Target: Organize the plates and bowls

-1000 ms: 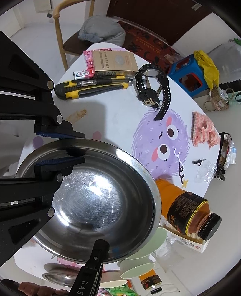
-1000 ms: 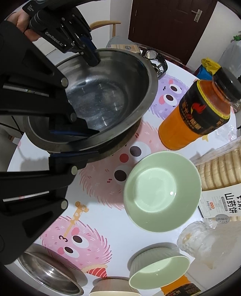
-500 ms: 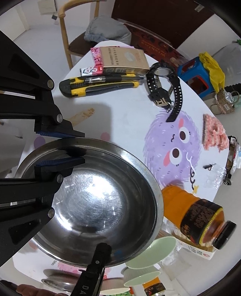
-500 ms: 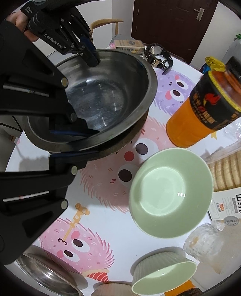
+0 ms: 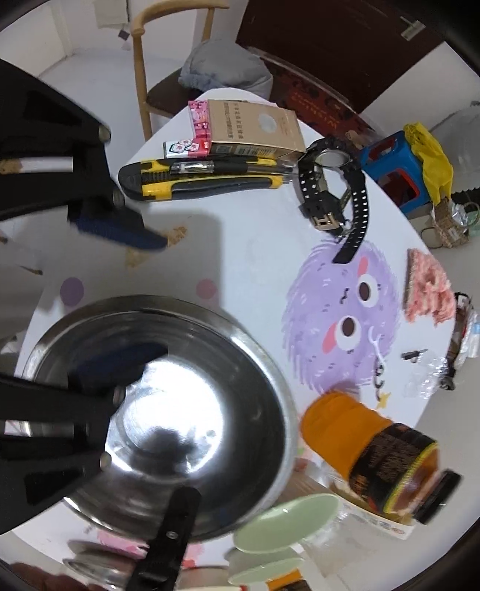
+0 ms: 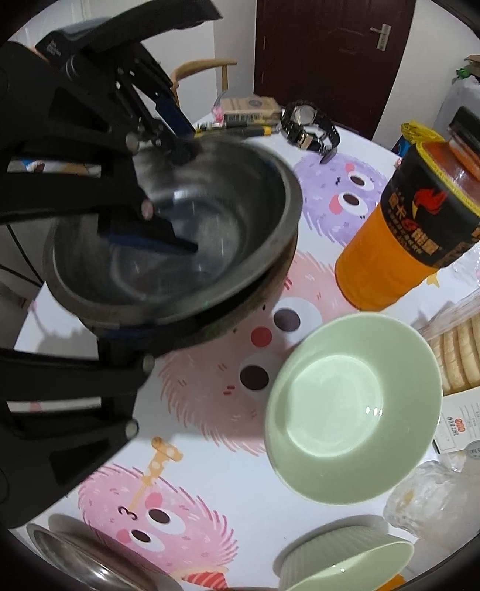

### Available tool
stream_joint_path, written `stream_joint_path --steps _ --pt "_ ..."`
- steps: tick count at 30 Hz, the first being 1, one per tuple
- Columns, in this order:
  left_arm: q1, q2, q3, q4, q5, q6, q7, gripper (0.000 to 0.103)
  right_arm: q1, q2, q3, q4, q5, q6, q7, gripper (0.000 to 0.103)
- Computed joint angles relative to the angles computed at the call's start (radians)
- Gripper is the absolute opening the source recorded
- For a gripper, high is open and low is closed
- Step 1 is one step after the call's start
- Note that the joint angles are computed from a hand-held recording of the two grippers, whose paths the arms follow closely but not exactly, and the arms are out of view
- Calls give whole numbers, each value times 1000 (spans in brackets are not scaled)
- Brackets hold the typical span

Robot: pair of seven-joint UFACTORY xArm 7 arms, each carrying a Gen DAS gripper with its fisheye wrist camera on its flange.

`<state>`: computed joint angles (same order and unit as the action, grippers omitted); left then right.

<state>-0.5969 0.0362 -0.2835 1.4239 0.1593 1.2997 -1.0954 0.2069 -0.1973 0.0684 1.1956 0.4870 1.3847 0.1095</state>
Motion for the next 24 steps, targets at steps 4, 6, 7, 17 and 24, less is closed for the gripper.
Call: stream_joint_path --steps 4,6,7,17,24 --pt "-3 -3 -3 26 41 19 -23 68 3 -20 14 14 -53 -38 6 84" --pt "-6 -3 -4 47 62 36 -25 68 0 -25 4 19 -48 -43 6 84" --pt "-7 0 -4 58 69 38 -25 69 -4 -29 -4 23 -40 -42 13 84" --pt "-92 158 -8 345 161 98 68 75 -83 -157 -75 3 -88 7 52 95" --pt "-210 368 11 625 110 18 208 92 -186 -279 -144 -24 -175 70 102 102"
